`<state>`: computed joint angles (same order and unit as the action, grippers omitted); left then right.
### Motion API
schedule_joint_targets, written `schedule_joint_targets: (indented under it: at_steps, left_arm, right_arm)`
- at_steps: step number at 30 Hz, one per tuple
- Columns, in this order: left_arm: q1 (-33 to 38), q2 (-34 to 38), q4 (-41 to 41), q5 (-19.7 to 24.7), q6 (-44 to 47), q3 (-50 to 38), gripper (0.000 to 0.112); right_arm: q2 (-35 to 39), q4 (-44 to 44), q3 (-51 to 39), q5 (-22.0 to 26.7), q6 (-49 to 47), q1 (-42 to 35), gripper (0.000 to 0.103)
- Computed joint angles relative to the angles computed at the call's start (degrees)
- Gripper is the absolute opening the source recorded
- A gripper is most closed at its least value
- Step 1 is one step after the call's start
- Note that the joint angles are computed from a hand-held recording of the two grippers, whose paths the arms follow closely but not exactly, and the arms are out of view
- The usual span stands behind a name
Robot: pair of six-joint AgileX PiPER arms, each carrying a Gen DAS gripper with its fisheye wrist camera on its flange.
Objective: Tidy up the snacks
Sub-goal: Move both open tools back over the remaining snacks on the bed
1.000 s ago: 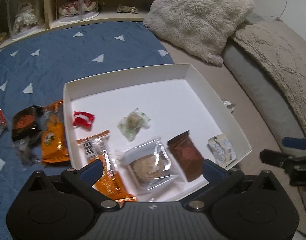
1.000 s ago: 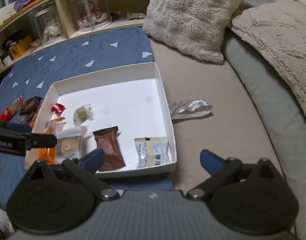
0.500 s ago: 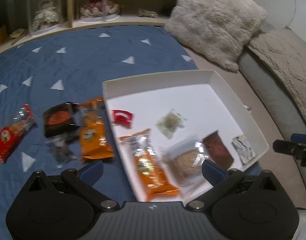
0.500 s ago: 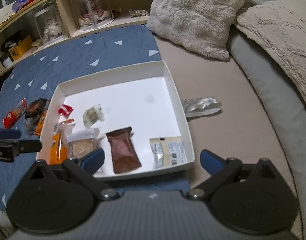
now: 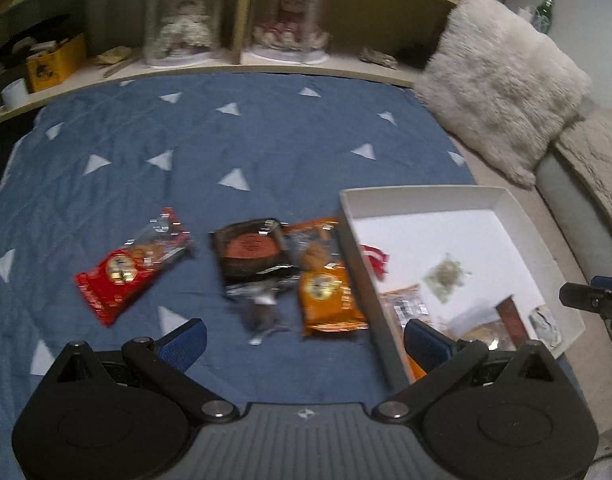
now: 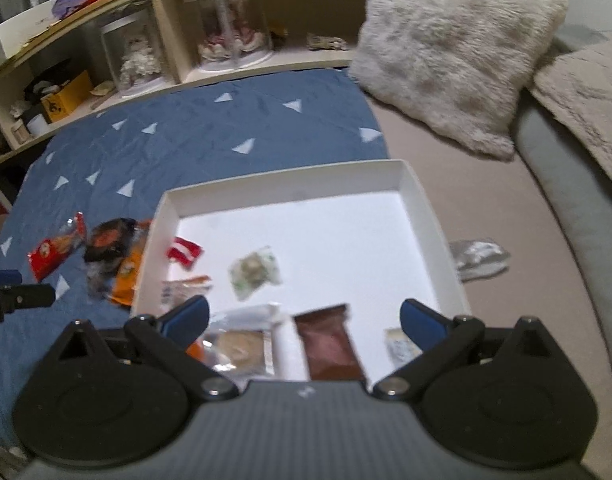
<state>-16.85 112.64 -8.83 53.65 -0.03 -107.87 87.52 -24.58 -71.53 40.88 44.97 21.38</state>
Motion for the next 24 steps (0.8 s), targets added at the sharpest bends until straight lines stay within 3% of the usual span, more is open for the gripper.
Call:
schedule_joint_targets:
  at_steps: [16, 21, 24]
  left_arm:
    - [11.06, 0.9, -3.97, -6.21, 13.34, 4.3, 0.103]
    - [14.13, 2.29, -11.22, -9.81, 26.59, 5.75, 0.103]
    - [14.87, 3.76, -14.97, -11.76, 33.05, 5.83, 0.103]
  right_arm:
    - [18.01, 0.26, -17.79, -2.48, 0.61, 9.07, 0.103]
    - [21.86, -0.9, -20.13, -7.88, 2.0, 10.83, 0.103]
    - [23.36, -2.13, -18.4, -15.69, 5.87, 11.18, 0.103]
